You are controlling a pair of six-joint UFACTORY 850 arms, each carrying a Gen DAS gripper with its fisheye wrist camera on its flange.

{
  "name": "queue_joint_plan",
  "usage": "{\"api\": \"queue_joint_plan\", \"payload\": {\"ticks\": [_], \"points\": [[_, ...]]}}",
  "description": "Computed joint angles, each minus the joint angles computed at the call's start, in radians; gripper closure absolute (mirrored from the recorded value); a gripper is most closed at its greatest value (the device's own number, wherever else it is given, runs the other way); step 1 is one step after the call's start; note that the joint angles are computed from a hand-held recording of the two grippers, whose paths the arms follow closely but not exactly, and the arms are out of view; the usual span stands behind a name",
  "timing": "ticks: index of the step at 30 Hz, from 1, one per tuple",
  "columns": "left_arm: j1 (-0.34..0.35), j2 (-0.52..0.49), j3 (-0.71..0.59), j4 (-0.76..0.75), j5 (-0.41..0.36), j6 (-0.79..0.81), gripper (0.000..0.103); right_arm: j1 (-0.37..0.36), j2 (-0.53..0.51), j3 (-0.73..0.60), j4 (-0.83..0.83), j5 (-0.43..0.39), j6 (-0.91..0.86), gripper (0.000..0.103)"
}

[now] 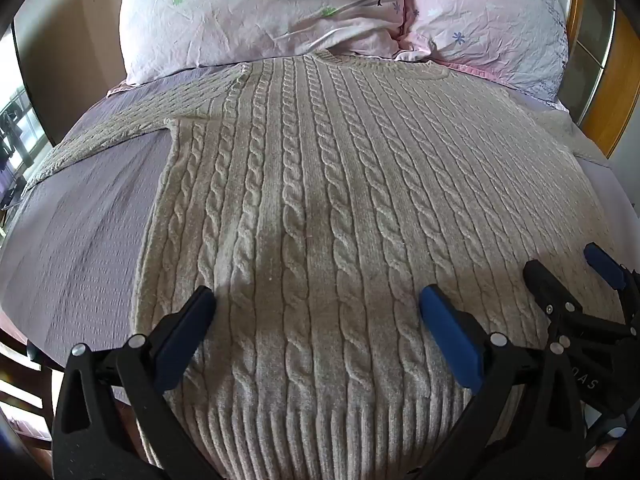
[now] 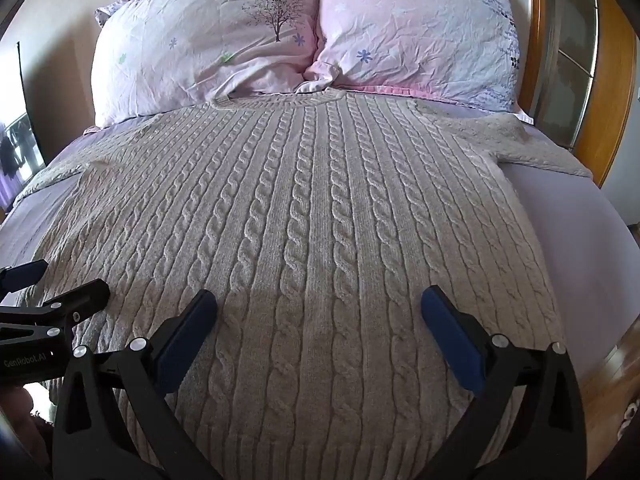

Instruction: Fold small clothes

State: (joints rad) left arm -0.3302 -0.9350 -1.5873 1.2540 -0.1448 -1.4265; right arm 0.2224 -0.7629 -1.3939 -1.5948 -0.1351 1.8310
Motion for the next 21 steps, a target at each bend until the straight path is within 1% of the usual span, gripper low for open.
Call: {"api": "queue_joint_plan", "payload": {"ticks": [6,21], "points": [[0.000,0.000,0.001,0.027,0.000,-0.027,0.002,0.000,0.000,0.000,-0.007,0.000,0.006,0.001],[0.000,0.001,0.002,0.038,0.000,-0.038,0.002,0.000,0.000,0.001,-0.013,-0.001,0.013,0.001]]}}
